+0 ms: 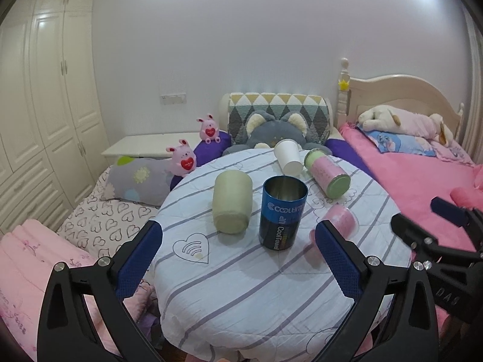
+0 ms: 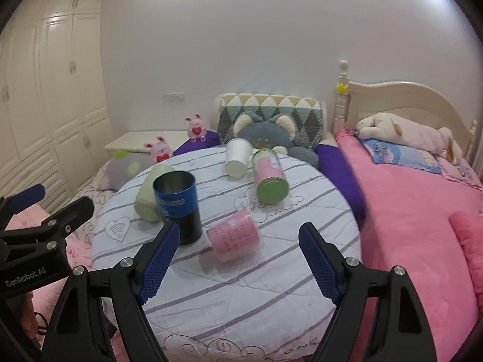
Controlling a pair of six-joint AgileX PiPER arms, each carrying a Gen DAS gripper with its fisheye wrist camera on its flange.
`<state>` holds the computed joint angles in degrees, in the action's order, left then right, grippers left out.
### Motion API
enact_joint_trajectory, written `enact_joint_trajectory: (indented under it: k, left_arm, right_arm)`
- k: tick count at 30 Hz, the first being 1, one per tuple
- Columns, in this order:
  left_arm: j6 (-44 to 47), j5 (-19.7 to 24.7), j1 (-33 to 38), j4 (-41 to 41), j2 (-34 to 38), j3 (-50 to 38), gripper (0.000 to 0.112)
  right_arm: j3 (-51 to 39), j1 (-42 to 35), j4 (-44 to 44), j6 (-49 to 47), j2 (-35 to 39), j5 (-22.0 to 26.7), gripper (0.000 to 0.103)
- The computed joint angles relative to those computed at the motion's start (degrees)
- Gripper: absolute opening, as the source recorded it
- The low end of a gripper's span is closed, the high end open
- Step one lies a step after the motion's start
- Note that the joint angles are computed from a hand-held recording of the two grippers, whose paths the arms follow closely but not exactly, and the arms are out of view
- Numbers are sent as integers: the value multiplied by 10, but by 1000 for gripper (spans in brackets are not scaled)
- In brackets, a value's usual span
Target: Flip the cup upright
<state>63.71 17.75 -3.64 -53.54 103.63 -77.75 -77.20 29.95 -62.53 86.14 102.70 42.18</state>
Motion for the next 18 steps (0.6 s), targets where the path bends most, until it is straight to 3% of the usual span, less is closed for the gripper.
enact_joint_trajectory:
  k: [5, 18]
  left_arm:
    - [4, -18, -6, 9, -5, 13, 102]
    - [-19, -9, -10, 38, -10, 16, 102]
  right_arm:
    - [9, 13, -27, 29, -8, 26, 83]
    - [33, 26, -87, 101, -19, 43, 83]
